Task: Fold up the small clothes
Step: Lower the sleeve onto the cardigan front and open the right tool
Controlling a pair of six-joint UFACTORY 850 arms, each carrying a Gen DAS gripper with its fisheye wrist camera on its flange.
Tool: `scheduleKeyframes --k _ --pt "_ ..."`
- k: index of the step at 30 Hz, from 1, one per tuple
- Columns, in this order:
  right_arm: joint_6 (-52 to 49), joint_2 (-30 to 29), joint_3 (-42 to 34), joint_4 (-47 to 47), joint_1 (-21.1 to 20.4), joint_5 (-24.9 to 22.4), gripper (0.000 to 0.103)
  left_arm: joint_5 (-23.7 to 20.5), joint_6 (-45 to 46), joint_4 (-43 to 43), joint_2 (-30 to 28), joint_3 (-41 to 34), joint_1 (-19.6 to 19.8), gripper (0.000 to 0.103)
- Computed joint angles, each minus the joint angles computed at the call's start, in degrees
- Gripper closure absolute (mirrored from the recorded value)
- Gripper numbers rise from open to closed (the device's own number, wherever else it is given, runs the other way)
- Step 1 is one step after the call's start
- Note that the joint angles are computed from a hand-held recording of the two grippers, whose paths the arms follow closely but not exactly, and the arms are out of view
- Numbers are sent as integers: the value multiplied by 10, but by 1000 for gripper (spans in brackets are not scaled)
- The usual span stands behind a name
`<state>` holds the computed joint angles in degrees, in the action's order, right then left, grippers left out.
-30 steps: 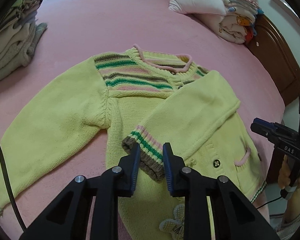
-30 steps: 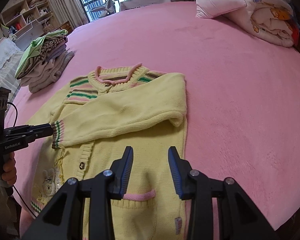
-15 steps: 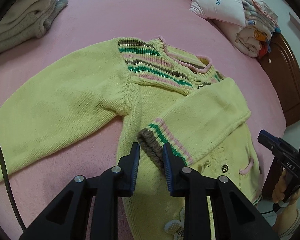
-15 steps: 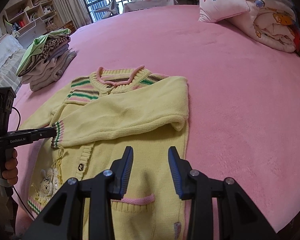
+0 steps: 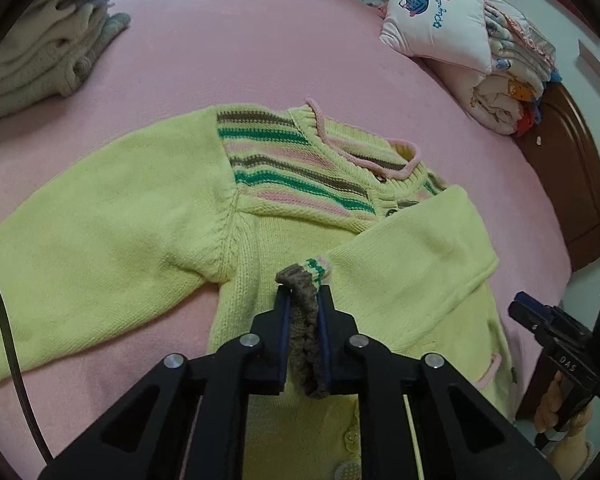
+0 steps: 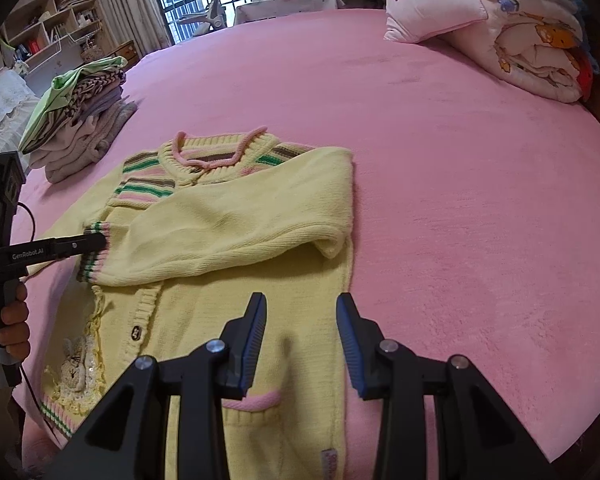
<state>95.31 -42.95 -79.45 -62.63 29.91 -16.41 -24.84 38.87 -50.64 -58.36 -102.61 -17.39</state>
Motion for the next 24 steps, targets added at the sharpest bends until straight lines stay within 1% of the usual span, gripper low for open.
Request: scheduleKeyframes --k 4,5,6,8,12,16,18,19,21,22,24 --pt "-2 -5 -3 -3 -6 -15 66 47 -47 51 19 14 -10 95" --pt "-8 -8 -5 3 -10 -12 60 54 -51 54 26 17 -11 95" --pt "-9 -12 -7 4 -15 -6 51 62 -63 61 30 16 -12 95" --pt "-7 -19 -14 0 -18 -5 46 60 -64 54 35 9 -12 95" --pt "-31 -46 -49 13 -21 -19 46 46 -68 47 35 -18 -17 95" --pt "-123 -89 -113 86 -20 -53 46 35 -49 13 38 -38 -20 95" --pt "-142 -101 -128 106 -22 -56 46 41 -38 -3 43 -41 -22 95" --pt "-147 -109 -140 116 -24 -68 46 47 -40 -3 44 -42 -23 95" --pt "-137 -113 -146 114 -27 -92 48 56 -73 29 41 -50 -25 95" --pt "-104 -105 -133 96 -33 -80 49 56 -111 65 34 -58 -25 95" --pt "-70 -93 -113 77 -39 -61 50 44 -175 123 14 -79 -23 95"
